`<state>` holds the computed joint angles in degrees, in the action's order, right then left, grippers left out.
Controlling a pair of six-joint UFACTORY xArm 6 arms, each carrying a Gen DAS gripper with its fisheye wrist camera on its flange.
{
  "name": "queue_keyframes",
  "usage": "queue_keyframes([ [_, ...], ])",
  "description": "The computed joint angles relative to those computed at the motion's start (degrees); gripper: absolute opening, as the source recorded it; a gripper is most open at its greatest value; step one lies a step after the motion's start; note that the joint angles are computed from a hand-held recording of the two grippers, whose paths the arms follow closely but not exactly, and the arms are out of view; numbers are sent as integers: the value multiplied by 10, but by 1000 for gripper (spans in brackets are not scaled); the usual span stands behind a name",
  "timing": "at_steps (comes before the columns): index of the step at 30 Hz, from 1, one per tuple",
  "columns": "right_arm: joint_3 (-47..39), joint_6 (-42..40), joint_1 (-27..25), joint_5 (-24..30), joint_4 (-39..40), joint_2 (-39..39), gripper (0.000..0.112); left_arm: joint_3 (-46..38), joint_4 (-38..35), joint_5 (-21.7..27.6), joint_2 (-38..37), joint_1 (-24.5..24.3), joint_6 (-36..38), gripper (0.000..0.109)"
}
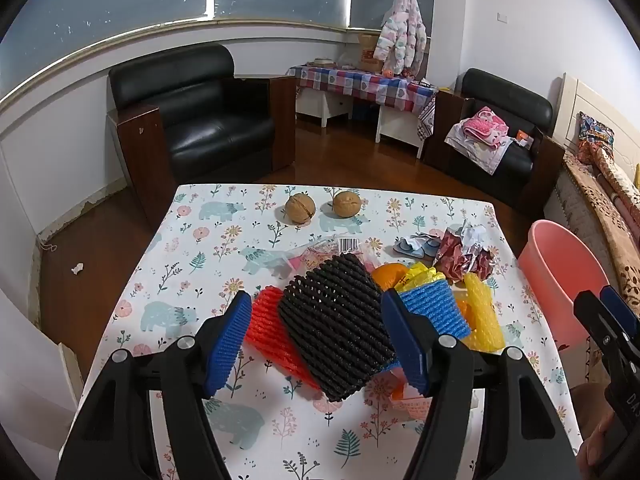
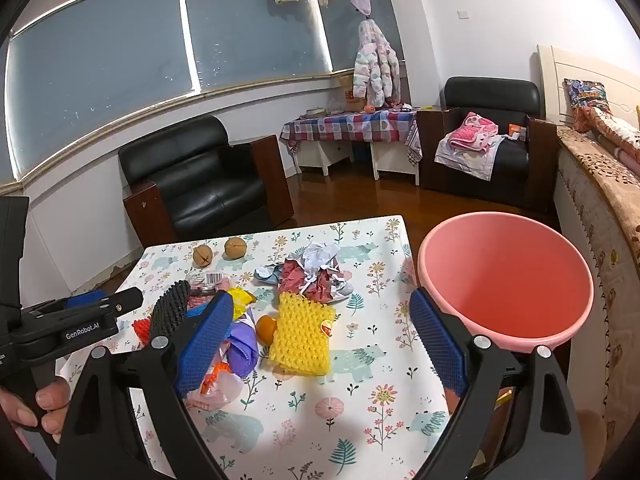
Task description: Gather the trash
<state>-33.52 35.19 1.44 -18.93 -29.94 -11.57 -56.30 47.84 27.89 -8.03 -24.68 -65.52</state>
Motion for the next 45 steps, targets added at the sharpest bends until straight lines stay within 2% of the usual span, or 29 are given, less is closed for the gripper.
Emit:
queue_keyframes([
  [10, -1, 14, -4, 2, -15, -1, 90, 1, -1, -2, 0, 1, -1, 67],
  [16, -11, 54, -13, 7, -57, 2, 90, 1, -2, -2, 0, 0, 1, 67],
  [24, -10, 30, -8, 3, -32, 13, 90, 0, -3, -1, 0, 0, 1, 67],
  [39, -13, 34, -8, 5, -38, 17, 90, 0, -9, -1, 0, 0, 6, 67],
  [45, -19, 71, -17, 1, -83, 24, 90, 0, -11, -1, 0, 0, 7, 67],
])
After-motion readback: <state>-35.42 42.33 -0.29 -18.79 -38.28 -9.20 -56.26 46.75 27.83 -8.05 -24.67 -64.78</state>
